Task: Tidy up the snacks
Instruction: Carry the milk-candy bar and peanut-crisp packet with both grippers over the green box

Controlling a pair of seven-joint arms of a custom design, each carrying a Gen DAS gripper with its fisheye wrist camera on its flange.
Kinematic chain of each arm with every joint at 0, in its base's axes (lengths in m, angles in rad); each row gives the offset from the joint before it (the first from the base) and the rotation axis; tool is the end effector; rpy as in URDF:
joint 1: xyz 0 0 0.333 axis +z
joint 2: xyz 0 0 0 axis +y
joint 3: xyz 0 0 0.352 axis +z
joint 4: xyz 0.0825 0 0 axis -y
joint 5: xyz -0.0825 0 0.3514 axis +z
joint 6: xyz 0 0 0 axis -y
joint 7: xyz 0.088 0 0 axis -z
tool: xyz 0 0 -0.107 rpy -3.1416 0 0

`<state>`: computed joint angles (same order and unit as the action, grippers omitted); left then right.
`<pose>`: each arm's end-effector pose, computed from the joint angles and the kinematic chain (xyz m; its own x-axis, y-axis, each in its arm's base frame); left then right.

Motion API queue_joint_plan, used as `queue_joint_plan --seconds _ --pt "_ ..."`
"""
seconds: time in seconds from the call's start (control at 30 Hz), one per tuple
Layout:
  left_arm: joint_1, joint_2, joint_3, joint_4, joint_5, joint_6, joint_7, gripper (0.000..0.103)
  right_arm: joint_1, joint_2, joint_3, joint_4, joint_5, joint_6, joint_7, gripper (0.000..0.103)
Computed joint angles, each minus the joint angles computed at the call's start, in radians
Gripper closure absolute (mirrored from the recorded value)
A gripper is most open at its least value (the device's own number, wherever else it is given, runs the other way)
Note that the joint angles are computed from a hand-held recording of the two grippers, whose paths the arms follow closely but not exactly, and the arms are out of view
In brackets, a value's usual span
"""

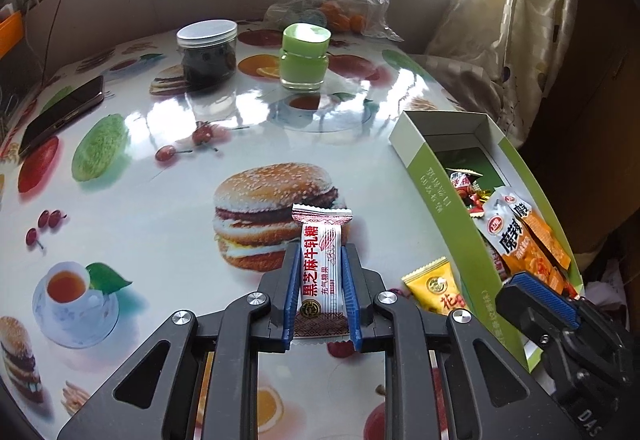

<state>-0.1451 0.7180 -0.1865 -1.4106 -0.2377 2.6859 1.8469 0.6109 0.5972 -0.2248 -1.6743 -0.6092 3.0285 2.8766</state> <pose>0.7387 -0.2025 0.3881 -0.3803 -0.9084 0.1736 -0.8007 0.2294 -0.5533 0.6318 0.3406 0.3890 -0.1120 -0.9397 -0.3231 -0.6972 0.3060 -0.6483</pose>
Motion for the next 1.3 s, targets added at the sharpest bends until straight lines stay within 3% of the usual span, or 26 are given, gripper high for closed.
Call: queue_joint_plan --seconds 0.07,0.13,0.23,0.43,0.6,0.7,0.87,1.1,1.3 --pt "0.001 -0.004 0.004 -0.008 0.001 0.001 -0.005 0.082 -0.048 0.010 0.072 0.019 0.027 -0.032 -0.076 0.082" --pt "0.006 -0.008 0.002 -0.016 -0.003 0.004 -0.006 0.082 -0.039 0.027 0.078 0.059 0.030 -0.113 -0.117 0.077" --pt "0.015 -0.012 -0.004 -0.025 -0.012 0.009 -0.003 0.082 -0.086 0.058 0.151 0.113 0.067 -0.168 -0.225 0.074" --pt "0.025 -0.009 -0.008 -0.024 -0.023 0.002 0.001 0.082 -0.081 0.123 0.182 0.254 0.109 -0.357 -0.363 0.070" --pt "0.030 -0.008 -0.012 -0.023 -0.031 0.002 0.006 0.082 -0.078 0.154 0.189 0.307 0.141 -0.410 -0.427 0.071" --pt "0.033 -0.012 -0.015 -0.029 -0.038 0.005 0.008 0.082 -0.064 0.162 0.176 0.321 0.142 -0.432 -0.432 0.080" --pt "0.042 -0.026 -0.026 -0.051 -0.050 0.020 0.028 0.082 -0.058 0.147 0.163 0.290 0.136 -0.386 -0.407 0.083" --pt "0.055 -0.065 -0.045 -0.098 -0.080 0.062 0.067 0.082 -0.020 0.076 0.101 0.183 0.055 -0.263 -0.273 0.083" --pt "0.066 -0.098 -0.068 -0.131 -0.111 0.095 0.116 0.082 0.011 0.013 0.057 0.112 -0.038 -0.217 -0.147 0.083"
